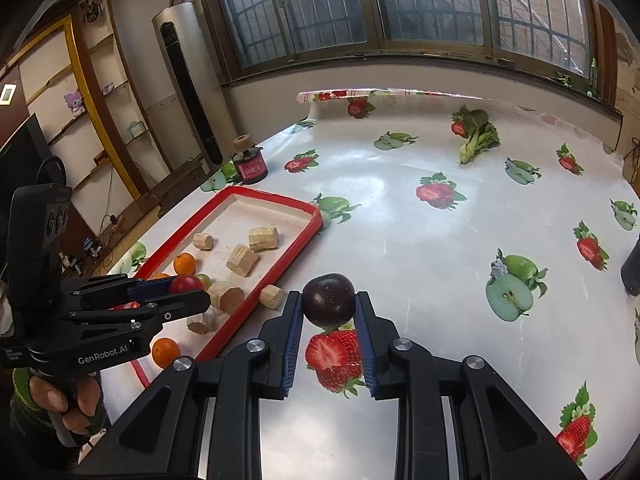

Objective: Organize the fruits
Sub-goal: 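Carry the tomato and the plum with both grippers over the red tray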

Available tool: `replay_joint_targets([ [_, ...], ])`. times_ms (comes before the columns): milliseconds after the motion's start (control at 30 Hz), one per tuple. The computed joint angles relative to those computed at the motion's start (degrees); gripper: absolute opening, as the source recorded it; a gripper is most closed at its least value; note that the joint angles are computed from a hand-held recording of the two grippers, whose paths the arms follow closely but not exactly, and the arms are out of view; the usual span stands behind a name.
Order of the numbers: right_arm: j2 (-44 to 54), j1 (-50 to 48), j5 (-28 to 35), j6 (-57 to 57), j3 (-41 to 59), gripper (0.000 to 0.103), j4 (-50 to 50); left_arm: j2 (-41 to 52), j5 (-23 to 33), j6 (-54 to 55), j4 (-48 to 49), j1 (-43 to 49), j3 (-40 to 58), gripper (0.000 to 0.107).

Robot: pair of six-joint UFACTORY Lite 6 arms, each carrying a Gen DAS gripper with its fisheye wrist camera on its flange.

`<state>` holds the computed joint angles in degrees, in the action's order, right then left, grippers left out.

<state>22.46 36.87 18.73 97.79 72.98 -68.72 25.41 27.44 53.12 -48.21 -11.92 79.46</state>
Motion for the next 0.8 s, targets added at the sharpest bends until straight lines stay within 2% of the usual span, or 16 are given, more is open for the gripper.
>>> replay_joint_targets([
  [500, 11.1, 0.8, 0.7, -15.7, 15.8, 0.027, 13.3, 4.5, 3.2, -0.1, 0.8, 6.2, 6.4, 0.029],
  [800, 21.6, 0.3, 3.0, -31.3, 31.9, 0.027, 27.1, 10.6, 6.0, -4.0, 4.2, 9.5, 16.1, 0.029],
])
